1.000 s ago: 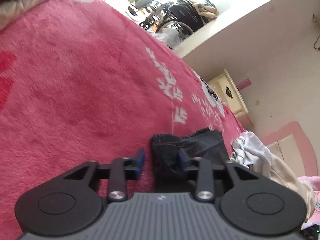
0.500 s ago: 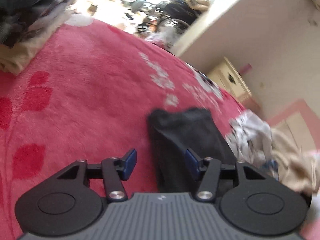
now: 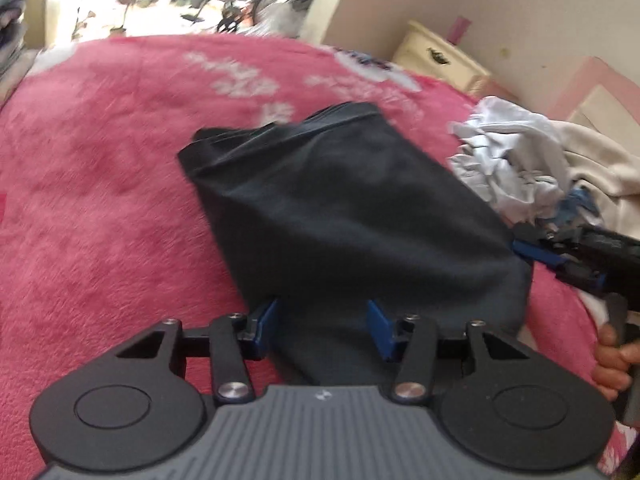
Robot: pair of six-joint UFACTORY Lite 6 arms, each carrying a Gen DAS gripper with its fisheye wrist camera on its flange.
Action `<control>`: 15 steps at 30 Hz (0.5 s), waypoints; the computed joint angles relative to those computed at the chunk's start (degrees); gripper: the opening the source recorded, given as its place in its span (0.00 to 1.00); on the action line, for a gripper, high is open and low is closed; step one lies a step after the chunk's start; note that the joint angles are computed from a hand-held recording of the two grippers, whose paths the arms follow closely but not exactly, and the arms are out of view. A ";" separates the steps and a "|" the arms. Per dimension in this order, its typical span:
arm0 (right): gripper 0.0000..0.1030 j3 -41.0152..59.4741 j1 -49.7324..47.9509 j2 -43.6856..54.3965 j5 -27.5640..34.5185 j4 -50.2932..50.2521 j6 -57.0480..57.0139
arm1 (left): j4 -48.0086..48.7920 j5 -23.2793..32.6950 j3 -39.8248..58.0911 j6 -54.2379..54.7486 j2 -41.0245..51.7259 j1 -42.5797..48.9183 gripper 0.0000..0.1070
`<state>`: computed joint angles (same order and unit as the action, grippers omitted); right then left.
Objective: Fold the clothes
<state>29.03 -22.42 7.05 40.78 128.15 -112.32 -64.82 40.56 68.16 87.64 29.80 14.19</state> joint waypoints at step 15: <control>0.53 -3.72 -21.72 5.96 14.41 -23.48 25.73 | 15.05 15.27 -3.03 -20.05 -1.46 11.18 0.71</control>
